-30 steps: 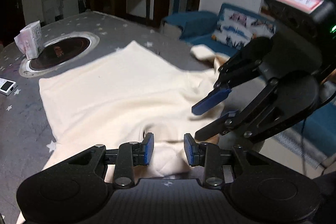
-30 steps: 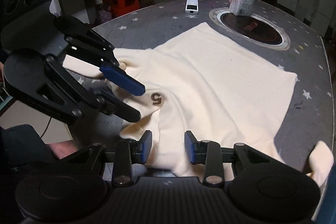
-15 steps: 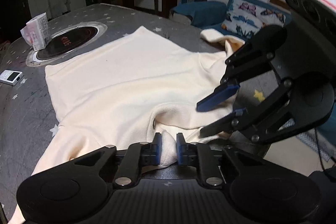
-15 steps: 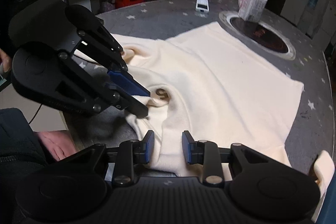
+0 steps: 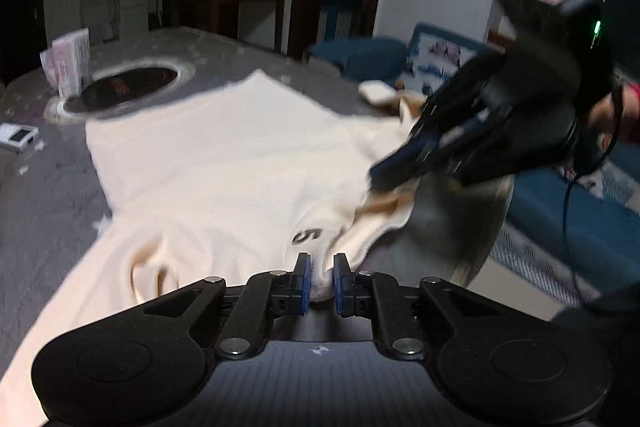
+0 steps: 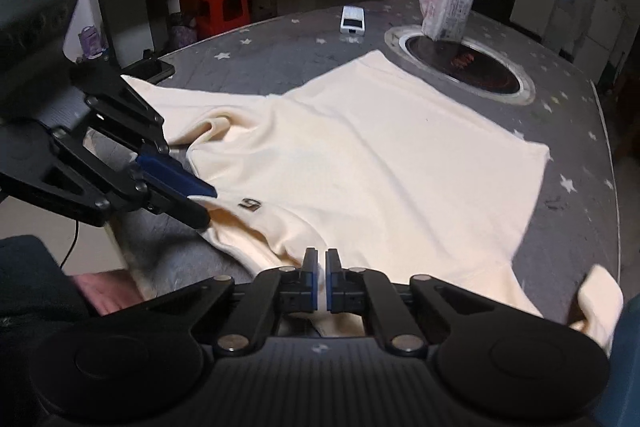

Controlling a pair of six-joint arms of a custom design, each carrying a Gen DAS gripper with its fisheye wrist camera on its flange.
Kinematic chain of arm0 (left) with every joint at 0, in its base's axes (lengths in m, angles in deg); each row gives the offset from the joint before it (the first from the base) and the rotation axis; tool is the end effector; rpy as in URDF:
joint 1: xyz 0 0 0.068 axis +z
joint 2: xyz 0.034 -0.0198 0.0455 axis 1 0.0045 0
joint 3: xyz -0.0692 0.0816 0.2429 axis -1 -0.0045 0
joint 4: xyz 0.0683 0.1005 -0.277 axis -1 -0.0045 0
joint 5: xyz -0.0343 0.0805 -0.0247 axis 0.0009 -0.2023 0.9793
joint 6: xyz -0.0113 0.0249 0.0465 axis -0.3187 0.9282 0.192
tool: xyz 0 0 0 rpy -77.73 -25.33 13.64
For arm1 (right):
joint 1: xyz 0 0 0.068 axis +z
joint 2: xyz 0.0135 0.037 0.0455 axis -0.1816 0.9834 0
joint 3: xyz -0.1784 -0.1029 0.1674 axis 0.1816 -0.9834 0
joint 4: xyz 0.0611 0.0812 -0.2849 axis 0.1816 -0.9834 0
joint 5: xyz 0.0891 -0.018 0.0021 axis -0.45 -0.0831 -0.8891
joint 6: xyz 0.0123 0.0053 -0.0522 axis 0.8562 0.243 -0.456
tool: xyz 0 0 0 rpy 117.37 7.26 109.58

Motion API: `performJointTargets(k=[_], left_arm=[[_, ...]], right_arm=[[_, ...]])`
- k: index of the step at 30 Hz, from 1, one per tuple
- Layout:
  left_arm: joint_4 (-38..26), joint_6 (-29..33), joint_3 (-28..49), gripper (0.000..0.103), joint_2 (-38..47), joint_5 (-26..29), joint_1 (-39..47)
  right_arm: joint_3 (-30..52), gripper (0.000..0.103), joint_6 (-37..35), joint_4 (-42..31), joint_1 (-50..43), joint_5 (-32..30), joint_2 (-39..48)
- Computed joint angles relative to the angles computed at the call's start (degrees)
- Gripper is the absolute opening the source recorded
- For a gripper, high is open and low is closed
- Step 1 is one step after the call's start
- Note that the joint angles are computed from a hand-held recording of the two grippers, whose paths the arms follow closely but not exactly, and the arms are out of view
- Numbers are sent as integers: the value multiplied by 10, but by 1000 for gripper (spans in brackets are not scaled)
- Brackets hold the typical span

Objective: Fold clothes
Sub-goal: 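Open both grippers and release the smoothed sweatshirt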

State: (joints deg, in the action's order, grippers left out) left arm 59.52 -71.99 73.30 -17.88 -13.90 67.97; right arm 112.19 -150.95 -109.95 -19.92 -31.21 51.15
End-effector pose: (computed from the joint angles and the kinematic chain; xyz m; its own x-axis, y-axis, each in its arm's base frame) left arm 0.2117 -0.0876 0.1532 -0.6377 0.1776 -0.7495 0.3793 0.9193 -0.1048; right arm 0.3376 -0.0350 0.1974 -0.2971 -0.7285 -0.6172 -0.9104 0.4110 -0.0469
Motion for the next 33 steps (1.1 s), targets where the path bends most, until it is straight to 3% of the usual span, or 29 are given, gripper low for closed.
performJointTargets(k=[4,7,15,19,24,27,32,33], left_arm=[[-6,24,5,25,-15,11,2],[8,31,16,26,-13,20,13],[78,-32,65,24,116,44,47],[79,-17,73,25,161,27,31],[78,-13,84,26,166,37,34],[96,-26,102,31,188,39,30],[127,-45,136,38,242,37,-1],[131,-47,141,38,251,37,-8]], right_arm=[[-1,4,-18,-11,-4,1,-2],[-7,5,-4,2,0,-9,-6],[-16,5,50,48,30,-2,26],[-28,5,35,43,12,-8,18],[26,8,51,6,-40,-41,36],[51,20,125,63,-61,-38,49],[63,47,273,257,-57,54,86],[67,47,284,287,-51,81,100]])
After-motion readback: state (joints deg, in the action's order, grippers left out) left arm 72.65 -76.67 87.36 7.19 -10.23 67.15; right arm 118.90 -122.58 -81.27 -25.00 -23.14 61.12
